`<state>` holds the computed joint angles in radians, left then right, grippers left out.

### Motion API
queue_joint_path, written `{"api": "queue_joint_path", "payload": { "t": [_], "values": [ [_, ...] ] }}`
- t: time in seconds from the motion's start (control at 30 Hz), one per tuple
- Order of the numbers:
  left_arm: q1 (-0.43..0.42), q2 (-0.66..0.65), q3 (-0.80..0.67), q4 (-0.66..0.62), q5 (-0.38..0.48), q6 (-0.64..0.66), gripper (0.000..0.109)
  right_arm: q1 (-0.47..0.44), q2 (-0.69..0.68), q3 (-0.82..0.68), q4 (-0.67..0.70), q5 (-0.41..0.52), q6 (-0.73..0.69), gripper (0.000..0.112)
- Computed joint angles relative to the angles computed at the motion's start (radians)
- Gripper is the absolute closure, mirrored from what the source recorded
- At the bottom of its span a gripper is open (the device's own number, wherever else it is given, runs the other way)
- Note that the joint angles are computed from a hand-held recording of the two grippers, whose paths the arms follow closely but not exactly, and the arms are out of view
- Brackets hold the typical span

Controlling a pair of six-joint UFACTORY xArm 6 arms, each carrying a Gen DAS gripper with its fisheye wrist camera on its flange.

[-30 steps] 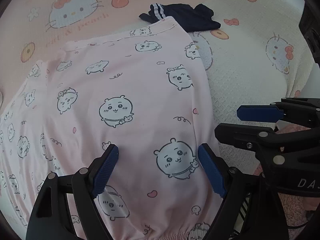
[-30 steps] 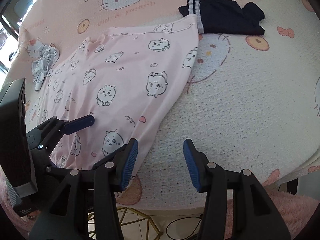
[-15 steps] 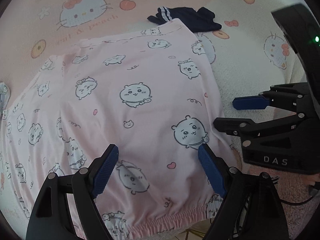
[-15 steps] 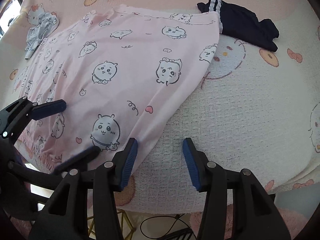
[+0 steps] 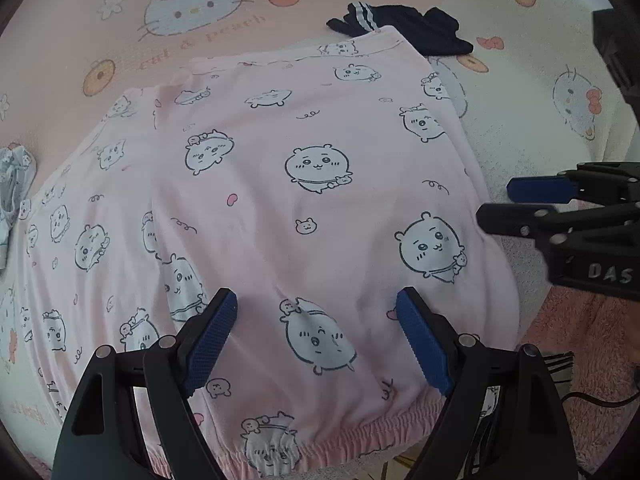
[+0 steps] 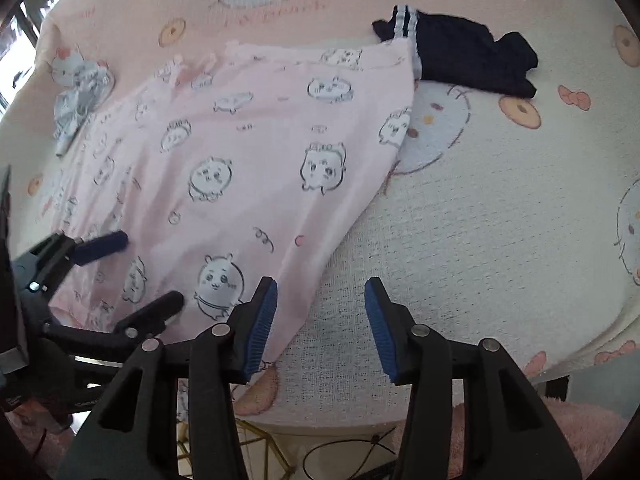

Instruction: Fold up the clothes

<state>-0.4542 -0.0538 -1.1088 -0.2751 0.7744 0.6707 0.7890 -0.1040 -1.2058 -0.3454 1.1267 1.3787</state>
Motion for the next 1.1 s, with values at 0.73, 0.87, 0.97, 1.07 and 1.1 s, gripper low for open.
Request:
{"api": "queue_joint_path", "payload": {
  "t": [0.73, 0.87, 0.97, 1.07, 1.1],
  "values": [
    [0.014, -0.011, 0.011, -0.053, -0.003, 0.026, 0.024, 0.027, -0.146, 0.133, -0.08, -0.052, 0.159, 0.071],
    [0.016, -0.002, 0.003, -0.004, -0.022, 0.005, 0.024, 0.029, -0.018, 0.02, -0.019, -0.034, 0.006, 0.071],
    [0.014, 0.012, 0.0, 0.083, -0.052, -0.029, 0.024, 0.025, 0.031, -0.033, 0.018, 0.074, -0.029, 0.073],
    [0.026, 0.027, -0.02, 0.113, -0.054, -0.077, 0.024, 0.033, 0.01, -0.024, 0.004, 0.144, 0.039, 0.068],
    [0.029, 0.037, -0.029, 0.133, -0.051, -0.098, 0.024, 0.037, 0.009, -0.03, -0.003, 0.183, 0.064, 0.068]
  ]
}}
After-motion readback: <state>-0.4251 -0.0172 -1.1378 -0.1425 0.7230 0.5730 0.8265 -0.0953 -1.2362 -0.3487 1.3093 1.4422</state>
